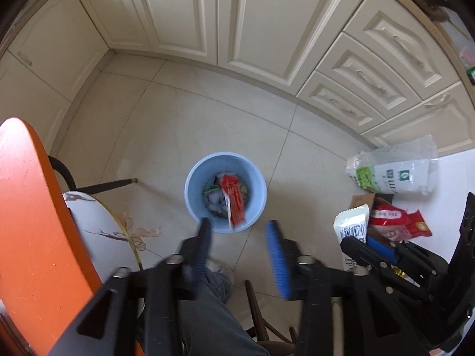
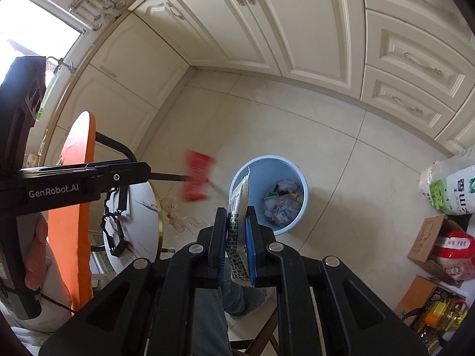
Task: Collect trash
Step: 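Carry the white and red wrappers over the blue bucket, then open left tool over bucket while right tool opens, dropping both wrappers, then move both open tools back toward the green packet on the table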
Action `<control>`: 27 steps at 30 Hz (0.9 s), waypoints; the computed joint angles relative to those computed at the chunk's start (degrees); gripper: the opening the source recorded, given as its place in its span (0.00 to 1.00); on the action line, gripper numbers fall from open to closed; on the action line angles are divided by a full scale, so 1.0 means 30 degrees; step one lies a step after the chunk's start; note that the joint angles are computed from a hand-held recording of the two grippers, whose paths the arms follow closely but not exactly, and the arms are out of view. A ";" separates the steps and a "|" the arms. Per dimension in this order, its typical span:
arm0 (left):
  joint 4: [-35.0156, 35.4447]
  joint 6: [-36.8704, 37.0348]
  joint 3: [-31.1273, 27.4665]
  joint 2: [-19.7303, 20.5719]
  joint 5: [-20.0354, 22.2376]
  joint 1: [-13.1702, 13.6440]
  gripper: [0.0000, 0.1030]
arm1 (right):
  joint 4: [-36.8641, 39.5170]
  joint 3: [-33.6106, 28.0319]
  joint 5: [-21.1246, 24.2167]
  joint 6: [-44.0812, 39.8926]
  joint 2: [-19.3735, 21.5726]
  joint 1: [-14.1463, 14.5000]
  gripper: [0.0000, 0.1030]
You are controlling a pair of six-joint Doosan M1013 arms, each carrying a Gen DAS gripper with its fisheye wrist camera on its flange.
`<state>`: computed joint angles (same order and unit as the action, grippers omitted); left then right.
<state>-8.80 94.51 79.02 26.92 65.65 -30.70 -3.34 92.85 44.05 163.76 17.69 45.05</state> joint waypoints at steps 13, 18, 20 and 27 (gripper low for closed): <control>0.0450 -0.0787 0.0260 -0.0356 -0.0012 0.0712 0.48 | 0.0835 -0.1125 -0.1401 -0.1878 0.1163 -0.0336 0.15; 0.0359 -0.0724 0.0602 -0.0802 0.0119 0.1293 0.48 | 0.0743 -0.2000 -0.0424 -0.1726 0.1670 -0.0368 0.59; 0.0103 -0.0558 0.0603 -0.0920 0.0297 0.1577 0.48 | -0.0134 -0.2256 -0.0192 -0.0968 0.1735 -0.0185 0.79; -0.0590 0.0053 0.1138 -0.1779 0.0036 0.2563 0.48 | -0.0927 -0.3413 0.1165 -0.0838 0.1984 0.0183 0.79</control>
<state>-10.57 94.66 82.43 21.58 65.76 -23.01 -6.12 82.61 47.55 161.25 23.65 45.60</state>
